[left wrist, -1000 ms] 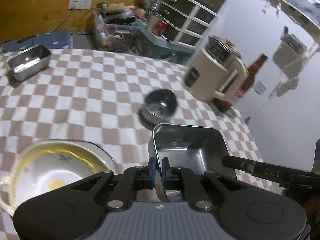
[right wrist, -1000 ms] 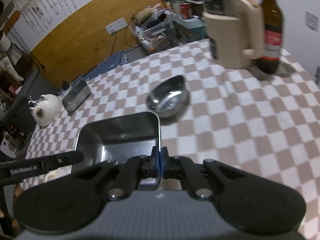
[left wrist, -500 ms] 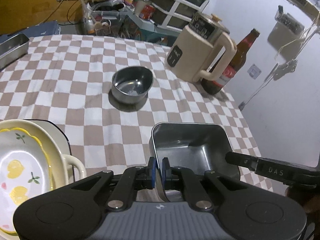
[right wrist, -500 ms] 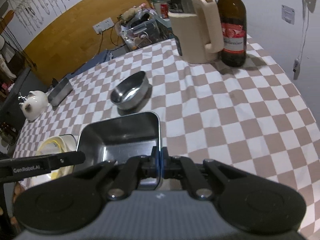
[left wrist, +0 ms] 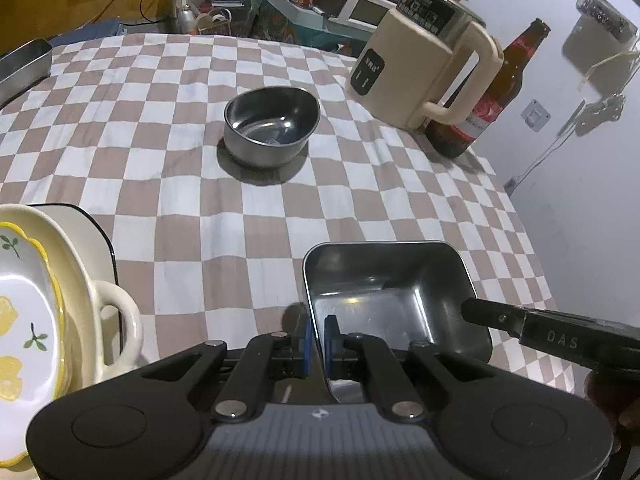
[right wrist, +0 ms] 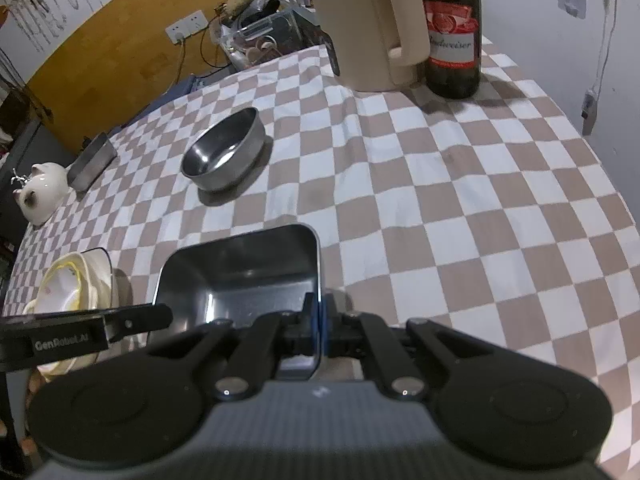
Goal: Organize plates and bowls
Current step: 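Lift the steel tray with both grippers and carry it beside the plate stack, then lower the steel tray onto the table and open both grippers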
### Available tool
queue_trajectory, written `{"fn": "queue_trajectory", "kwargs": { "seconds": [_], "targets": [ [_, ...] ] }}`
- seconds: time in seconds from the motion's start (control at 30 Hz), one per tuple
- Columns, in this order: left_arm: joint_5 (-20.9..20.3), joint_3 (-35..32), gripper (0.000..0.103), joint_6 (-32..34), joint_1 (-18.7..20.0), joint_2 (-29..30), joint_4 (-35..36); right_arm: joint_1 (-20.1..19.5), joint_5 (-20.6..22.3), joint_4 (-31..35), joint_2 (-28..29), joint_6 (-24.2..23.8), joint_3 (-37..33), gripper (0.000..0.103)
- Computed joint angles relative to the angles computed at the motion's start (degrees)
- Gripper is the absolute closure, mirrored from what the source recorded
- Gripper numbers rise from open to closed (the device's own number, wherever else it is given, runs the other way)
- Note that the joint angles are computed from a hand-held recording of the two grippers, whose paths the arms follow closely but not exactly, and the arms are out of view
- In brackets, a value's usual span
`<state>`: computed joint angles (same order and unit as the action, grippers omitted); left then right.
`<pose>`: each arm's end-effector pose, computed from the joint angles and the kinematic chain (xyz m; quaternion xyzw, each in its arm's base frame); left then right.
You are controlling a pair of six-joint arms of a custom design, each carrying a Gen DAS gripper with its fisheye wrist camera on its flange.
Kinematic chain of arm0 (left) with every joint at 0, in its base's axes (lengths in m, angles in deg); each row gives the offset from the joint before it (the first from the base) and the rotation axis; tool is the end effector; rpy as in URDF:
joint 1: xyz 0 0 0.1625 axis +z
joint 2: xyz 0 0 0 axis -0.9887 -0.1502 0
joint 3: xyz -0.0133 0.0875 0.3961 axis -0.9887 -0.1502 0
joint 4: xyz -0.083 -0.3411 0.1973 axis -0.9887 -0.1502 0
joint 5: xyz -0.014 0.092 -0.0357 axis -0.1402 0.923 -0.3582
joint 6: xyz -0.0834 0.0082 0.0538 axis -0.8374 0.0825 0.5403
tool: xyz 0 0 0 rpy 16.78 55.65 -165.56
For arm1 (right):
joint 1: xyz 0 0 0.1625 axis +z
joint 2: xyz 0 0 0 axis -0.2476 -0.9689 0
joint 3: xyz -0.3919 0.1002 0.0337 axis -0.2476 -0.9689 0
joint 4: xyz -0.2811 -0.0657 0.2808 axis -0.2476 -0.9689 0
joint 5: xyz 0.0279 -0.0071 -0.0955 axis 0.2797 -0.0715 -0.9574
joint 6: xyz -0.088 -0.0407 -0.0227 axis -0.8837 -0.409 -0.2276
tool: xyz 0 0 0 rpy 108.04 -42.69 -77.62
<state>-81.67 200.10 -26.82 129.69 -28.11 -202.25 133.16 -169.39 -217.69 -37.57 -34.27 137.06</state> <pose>-0.0821 -0.3962 0.3484 -0.0234 0.9254 -0.3010 0.2293 0.3901 -0.5274 0.0700 0.2232 -0.9410 0.1510 0.2046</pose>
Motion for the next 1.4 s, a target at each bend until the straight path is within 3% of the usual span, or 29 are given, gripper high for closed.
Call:
{"fn": "queue_trajectory", "kwargs": {
  "seconds": [1.0,1.13,1.33,1.37,1.4],
  "targets": [
    [-1.43,-0.11,0.096,1.16,1.76,1.40,-0.40,-0.83,-0.81,1.54,1.16,2.05,-0.29,0.100],
    [-2.01,-0.23,0.092,0.99,1.88,1.18,0.65,-0.41,-1.79,1.66,1.40,2.21,-0.32,0.097],
    [-1.79,0.11,0.077,0.11,1.53,-0.15,1.84,-0.29,-3.13,1.88,1.43,2.76,0.18,0.091],
    [-1.76,0.12,0.070,0.09,1.51,-0.33,1.91,-0.29,-3.08,1.80,1.31,2.74,0.36,0.088],
    [-1.68,0.20,0.063,0.03,1.41,-0.56,2.05,-0.29,-2.97,1.81,1.17,2.66,0.52,0.078]
  ]
}}
